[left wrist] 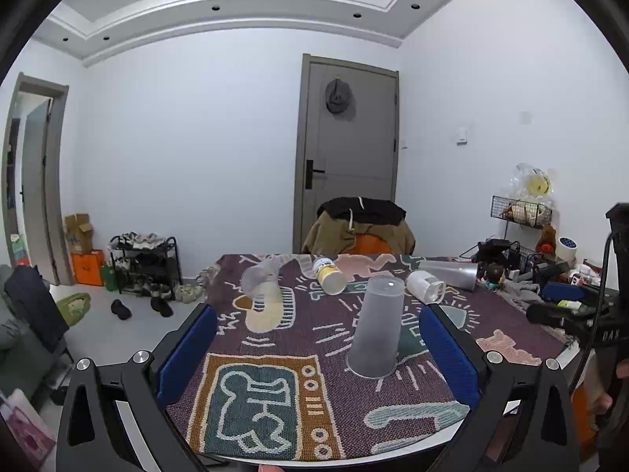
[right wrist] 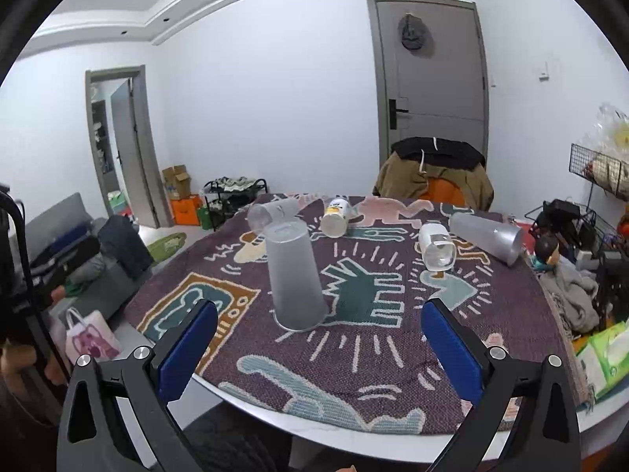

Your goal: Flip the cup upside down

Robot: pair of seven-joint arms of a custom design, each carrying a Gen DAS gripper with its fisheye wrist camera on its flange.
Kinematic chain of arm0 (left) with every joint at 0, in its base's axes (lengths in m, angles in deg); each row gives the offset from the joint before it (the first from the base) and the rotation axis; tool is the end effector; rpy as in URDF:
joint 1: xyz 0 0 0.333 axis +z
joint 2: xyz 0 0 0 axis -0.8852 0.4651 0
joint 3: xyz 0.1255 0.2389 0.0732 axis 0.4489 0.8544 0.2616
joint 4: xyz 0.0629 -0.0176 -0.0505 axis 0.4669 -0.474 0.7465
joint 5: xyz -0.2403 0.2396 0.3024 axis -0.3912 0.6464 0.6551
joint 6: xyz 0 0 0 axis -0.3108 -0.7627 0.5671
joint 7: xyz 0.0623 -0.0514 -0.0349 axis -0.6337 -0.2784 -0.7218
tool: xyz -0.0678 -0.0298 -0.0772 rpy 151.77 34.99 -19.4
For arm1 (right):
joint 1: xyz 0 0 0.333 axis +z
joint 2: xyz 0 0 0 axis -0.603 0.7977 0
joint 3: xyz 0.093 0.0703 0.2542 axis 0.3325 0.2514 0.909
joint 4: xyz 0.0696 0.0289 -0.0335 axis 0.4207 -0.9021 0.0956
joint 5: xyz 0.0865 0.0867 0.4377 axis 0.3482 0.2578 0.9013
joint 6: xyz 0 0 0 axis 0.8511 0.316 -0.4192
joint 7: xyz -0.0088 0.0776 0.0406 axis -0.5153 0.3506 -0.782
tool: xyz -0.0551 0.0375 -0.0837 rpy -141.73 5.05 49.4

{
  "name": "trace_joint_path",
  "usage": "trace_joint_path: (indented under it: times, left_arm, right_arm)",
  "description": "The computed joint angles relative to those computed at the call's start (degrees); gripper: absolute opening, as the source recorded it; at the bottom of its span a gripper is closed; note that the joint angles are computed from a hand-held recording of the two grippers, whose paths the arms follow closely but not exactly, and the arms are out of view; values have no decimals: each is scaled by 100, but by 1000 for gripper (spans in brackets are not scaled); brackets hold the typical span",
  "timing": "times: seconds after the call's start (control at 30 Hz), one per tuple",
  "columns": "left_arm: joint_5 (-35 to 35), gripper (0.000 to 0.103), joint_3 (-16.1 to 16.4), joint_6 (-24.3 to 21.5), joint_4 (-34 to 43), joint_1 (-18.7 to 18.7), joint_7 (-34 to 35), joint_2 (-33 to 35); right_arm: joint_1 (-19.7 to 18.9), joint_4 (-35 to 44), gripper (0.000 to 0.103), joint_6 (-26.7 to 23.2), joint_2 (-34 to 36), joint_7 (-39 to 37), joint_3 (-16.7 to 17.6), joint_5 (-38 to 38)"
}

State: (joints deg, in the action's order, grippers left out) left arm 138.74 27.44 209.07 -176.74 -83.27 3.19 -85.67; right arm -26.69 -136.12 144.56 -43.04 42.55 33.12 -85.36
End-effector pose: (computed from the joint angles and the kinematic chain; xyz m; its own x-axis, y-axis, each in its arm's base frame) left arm 0.4282 -0.4364 0.4992 -0.0561 -0.9970 0.0530 -0.2448 -0.0378 -0.9688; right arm 0.4813 0.2860 0.5012 0.4065 -0.9114 -0.0641 -0.4473 -0.1374 -0.8838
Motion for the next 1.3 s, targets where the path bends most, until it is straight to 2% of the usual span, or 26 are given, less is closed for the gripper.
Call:
trace_joint_path:
  times: [0.07,0.2,0.47,1.3]
  left_arm:
    - [12,103,-22,-77,5,-10,56,5]
    - [17,103,-6,-40,17,-20,76,18]
    - [-42,103,31,89,44,-33,172,72]
    - [-132,103,48,77,102,-51,273,147]
  right_arm:
    - [71,-23,103,74,-8,-11,-85,56]
    - [-155,-33,103,94,-46,63,119,54]
    - [15,-15,103,83,-1,-54,-41,99]
    - [-4,20,103,52,67,-76,-26,104]
